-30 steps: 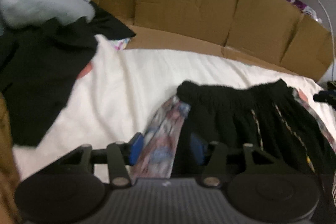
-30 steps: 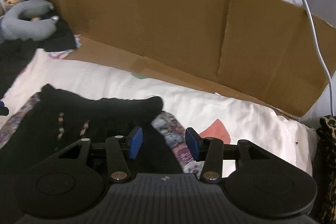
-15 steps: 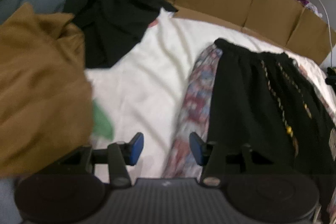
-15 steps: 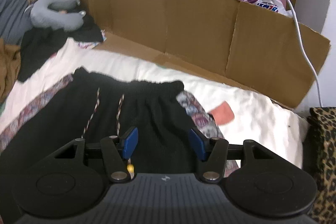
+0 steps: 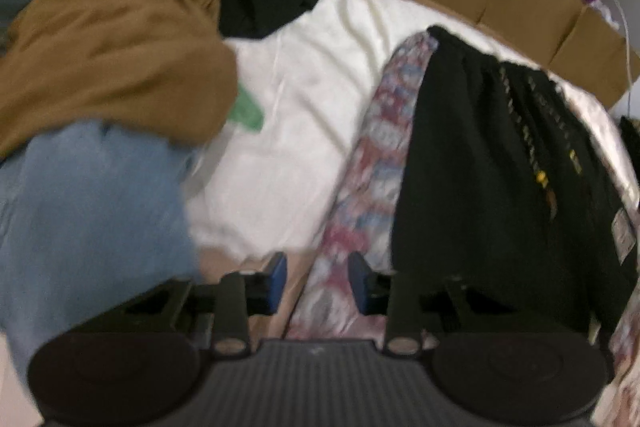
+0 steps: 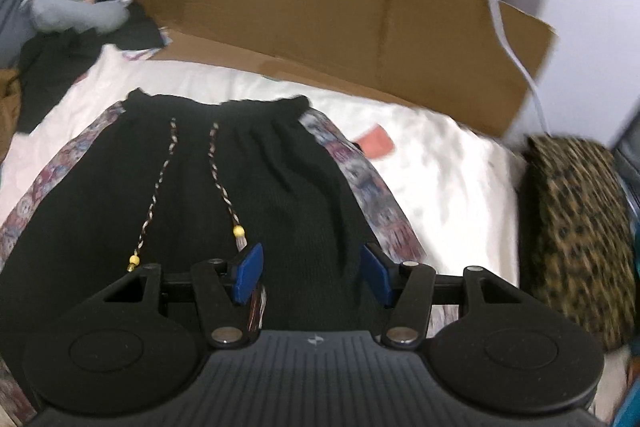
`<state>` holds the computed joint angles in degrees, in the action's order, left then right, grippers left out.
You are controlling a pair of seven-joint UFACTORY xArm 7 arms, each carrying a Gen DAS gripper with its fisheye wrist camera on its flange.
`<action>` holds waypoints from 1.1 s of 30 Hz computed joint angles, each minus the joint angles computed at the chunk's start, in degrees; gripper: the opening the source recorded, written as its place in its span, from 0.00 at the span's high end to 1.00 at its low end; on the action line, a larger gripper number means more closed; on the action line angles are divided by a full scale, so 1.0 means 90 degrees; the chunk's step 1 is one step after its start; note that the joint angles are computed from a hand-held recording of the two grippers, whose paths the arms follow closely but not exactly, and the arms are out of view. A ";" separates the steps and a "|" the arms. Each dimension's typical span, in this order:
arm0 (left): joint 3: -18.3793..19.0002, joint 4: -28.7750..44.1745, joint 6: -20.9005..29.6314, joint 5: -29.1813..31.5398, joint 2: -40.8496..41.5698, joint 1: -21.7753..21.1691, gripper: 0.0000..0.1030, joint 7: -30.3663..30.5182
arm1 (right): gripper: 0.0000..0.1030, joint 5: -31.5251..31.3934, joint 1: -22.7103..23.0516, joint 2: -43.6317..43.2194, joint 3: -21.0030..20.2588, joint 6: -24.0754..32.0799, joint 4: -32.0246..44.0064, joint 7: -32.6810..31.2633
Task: Fold clothes
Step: 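Open both tools and release the bear-pattern edge onto the sheet, then grasp the bear-pattern side edge of the black shorts with the left tool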
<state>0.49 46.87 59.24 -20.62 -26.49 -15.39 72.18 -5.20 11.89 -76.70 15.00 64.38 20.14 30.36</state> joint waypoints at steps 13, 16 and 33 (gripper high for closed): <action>0.0297 -0.0585 -0.0489 0.0430 0.0113 0.0644 0.66 0.0180 | 0.41 0.1639 0.1489 0.0069 0.1240 0.1216 0.0434 0.1960; 0.0341 -0.0599 -0.0504 0.0450 0.0221 0.0763 0.67 0.0043 | 0.41 0.1673 0.1748 0.0492 0.1258 0.0845 0.0474 0.1978; 0.0489 -0.0216 0.0290 0.0233 0.0206 0.0883 0.94 0.0613 | 0.42 0.1782 0.2945 0.2316 0.1231 -0.1127 0.0779 0.2210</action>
<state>4.89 44.92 61.85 -18.52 -24.63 -7.44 77.69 10.84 38.39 -55.85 26.08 54.24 27.15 50.25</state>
